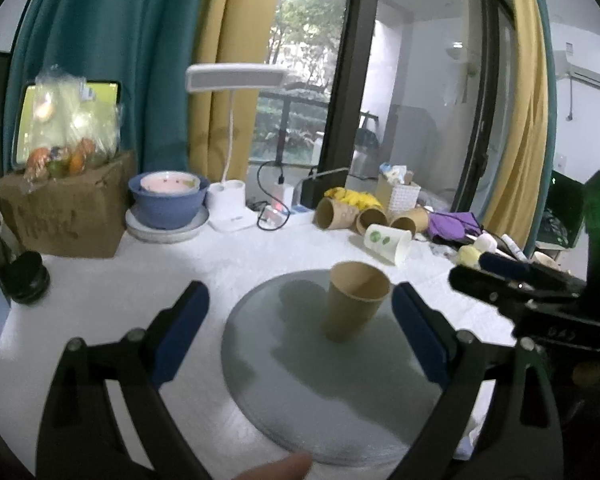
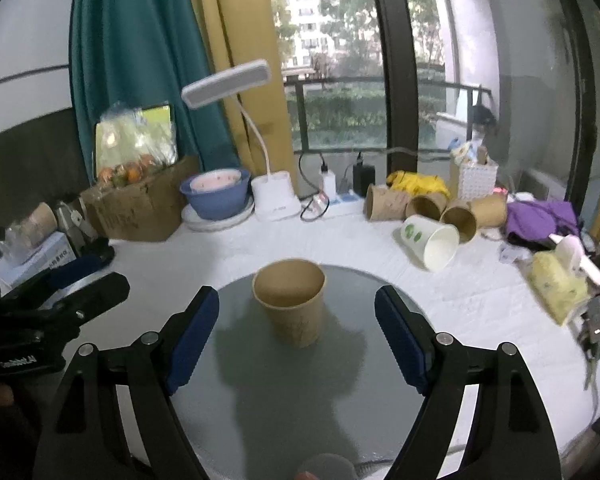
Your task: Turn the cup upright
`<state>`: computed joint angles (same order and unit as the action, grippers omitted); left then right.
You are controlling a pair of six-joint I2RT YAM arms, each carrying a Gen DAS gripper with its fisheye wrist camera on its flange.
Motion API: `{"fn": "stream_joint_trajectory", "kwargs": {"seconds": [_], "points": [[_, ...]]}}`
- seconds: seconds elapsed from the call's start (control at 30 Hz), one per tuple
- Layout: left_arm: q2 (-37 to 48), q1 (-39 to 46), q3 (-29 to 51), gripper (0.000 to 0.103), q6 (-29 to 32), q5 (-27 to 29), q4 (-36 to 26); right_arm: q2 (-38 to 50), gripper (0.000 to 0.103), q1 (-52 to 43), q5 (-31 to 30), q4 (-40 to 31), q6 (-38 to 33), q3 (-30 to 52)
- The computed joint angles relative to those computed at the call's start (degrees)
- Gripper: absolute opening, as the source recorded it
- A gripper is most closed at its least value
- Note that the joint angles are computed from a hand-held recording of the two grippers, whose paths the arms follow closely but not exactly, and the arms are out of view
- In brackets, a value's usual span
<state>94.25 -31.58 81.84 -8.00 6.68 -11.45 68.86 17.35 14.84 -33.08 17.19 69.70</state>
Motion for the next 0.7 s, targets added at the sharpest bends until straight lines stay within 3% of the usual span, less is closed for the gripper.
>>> {"fn": "stream_joint_trajectory", "kwargs": {"seconds": [0.7], "points": [[-9.38,-7.14,2.54,0.094,2.46,-15.19,-3.87,-11.15,0.083,4.77,9.64,-7.63,-1.75,6.32]]}}
